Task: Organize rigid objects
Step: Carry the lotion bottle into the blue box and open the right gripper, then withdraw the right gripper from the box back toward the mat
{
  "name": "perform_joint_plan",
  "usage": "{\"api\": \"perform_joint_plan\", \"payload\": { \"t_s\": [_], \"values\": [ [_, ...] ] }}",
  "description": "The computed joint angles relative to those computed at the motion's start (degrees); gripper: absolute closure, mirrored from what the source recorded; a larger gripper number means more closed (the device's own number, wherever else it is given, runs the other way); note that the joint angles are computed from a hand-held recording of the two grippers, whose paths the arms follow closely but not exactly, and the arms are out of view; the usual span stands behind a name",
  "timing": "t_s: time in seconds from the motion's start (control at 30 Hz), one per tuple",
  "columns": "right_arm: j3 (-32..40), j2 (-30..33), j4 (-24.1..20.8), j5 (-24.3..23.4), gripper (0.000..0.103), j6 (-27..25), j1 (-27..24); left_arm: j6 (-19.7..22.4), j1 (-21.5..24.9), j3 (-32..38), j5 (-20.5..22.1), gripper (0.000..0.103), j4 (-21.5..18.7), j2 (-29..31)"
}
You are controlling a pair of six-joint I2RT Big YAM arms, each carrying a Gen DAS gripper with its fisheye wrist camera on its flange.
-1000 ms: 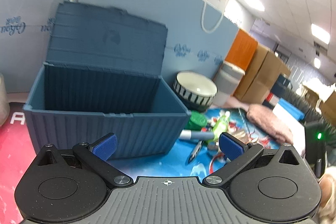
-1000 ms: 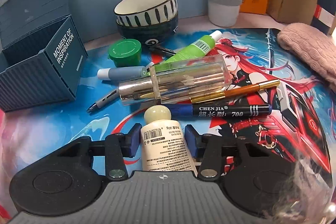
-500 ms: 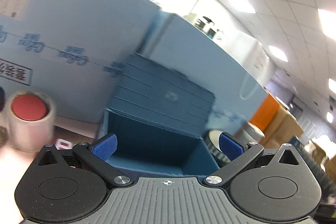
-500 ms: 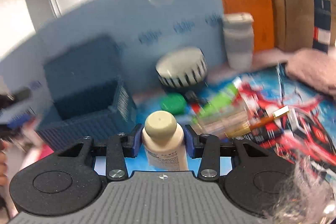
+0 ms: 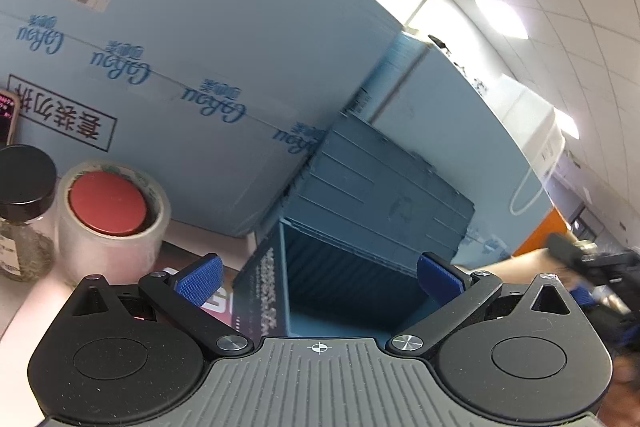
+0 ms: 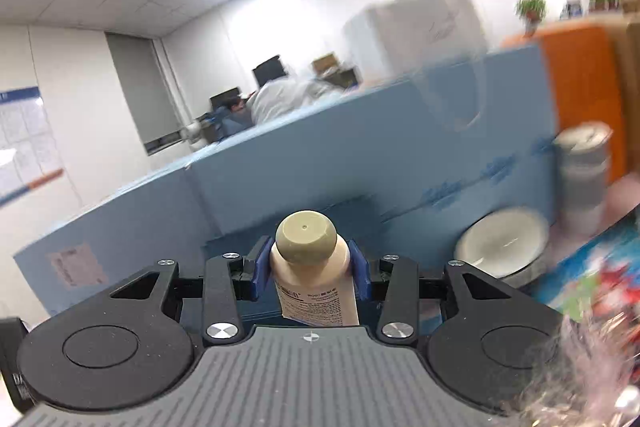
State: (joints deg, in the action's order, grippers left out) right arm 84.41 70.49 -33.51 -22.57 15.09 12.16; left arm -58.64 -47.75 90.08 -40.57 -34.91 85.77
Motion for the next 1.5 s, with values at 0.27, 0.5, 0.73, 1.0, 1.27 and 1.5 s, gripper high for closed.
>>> {"api": "perform_joint_plan", "payload": {
  "t_s": [0.27, 0.5, 0.73, 1.0, 1.27, 1.5],
  "values": [
    [2.58, 8.62, -4.24, -1.58, 0.064, 10.95, 6.64, -3.07, 1.02, -0.16, 0.38, 0.0, -2.06, 0.0],
    [5.87, 12.1, -9.99, 7.05, 0.064, 11.04, 10.67, -3.9, 1.57, -0.2, 1.34, 0.0, -2.72, 0.21],
    [8.62, 14.23, -13.92, 13.62, 0.064, 4.15, 12.86, -3.94, 1.4, -0.45, 0.89, 0.0, -2.48, -0.01],
    [9.06, 14.58, -15.62, 20.26, 0.063, 0.73, 13.84, -3.56, 1.46, -0.16, 1.27, 0.0, -2.75, 0.19],
    [4.61, 9.86, -10.95, 21.9, 0.039, -3.02, 13.07, -2.44, 1.21, 0.31, 1.11, 0.0, -2.54, 0.52],
    [2.16, 6.55, -6.7, 20.59, 0.025, -4.21, 11.04, 0.42, 0.16, 0.48, 0.06, 0.0, -0.33, 0.44]
  ]
}}
